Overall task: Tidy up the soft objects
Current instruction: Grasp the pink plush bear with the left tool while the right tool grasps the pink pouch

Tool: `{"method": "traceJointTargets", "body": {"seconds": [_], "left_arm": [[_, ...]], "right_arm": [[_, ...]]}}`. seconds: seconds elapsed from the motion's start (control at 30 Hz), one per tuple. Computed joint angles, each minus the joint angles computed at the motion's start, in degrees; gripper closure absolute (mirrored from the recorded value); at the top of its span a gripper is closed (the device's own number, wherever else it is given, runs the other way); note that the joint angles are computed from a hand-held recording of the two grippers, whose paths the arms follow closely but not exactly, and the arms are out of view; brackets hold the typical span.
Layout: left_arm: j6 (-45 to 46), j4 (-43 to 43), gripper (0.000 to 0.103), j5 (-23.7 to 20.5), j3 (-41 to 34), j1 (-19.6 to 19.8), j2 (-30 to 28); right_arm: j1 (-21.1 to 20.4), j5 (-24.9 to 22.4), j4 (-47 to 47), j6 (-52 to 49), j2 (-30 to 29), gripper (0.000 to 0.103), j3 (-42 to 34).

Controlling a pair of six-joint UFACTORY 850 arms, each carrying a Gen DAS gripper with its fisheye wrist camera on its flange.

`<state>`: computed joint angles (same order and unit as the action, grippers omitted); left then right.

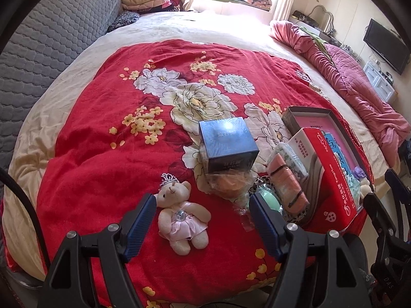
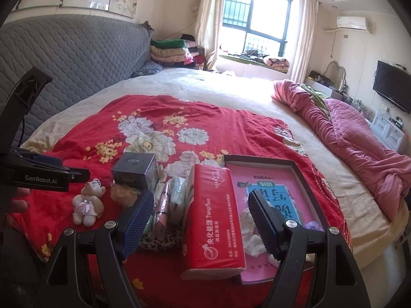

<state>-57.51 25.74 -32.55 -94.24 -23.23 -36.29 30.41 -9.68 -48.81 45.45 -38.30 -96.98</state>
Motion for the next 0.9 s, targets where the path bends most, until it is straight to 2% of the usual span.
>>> {"method": "traceJointTargets", "body": {"seconds": [0.13,0.2,0.33,0.47,0.57,0.63,0.73,0.9], "left_arm": [[0.19,0.27,0.029,-0.02,0.86,0.54,-0.15],[0.07,0.57,0.029,0.19,1.75,0.88,-0.07],[2.11,-1.65,0.029,1.26,3.72,1.93,0.08],[4.64,-4.93,0.029,2.35,4.98,3.06,-0.01],[4.85,-5.26,0.029,3.16,6.0,3.57,0.18],[4.43,-4.68,0.029,3.05,6.32,3.72,0.2],[4.96,-4.74,0.029,4.19,7.08,3.93,0.46],[9.25,-8.43,0.029,5.32,6.98,4.31,-0.04]], "right_arm": [[0.89,-1.16,13.64,-14.84,-2.06,0.026,-2.6],[1.3,-1.91,17.18,-18.95,-3.1,0.026,-3.81],[1.7,-6.21,29.2,-30.98,-5.98,0.026,-7.8],[2.49,-9.97,27.68,-31.0,-8.53,0.029,-11.24],[2.95,-14.82,27.61,-31.78,-11.55,0.037,-15.81],[3.14,-18.9,29.11,-33.63,-14.07,0.046,-19.74],[3.36,-24.27,30.55,-35.24,-17.66,0.054,-25.17],[3.79,-30.1,30.91,-36.28,-22.09,0.061,-32.14]]}}
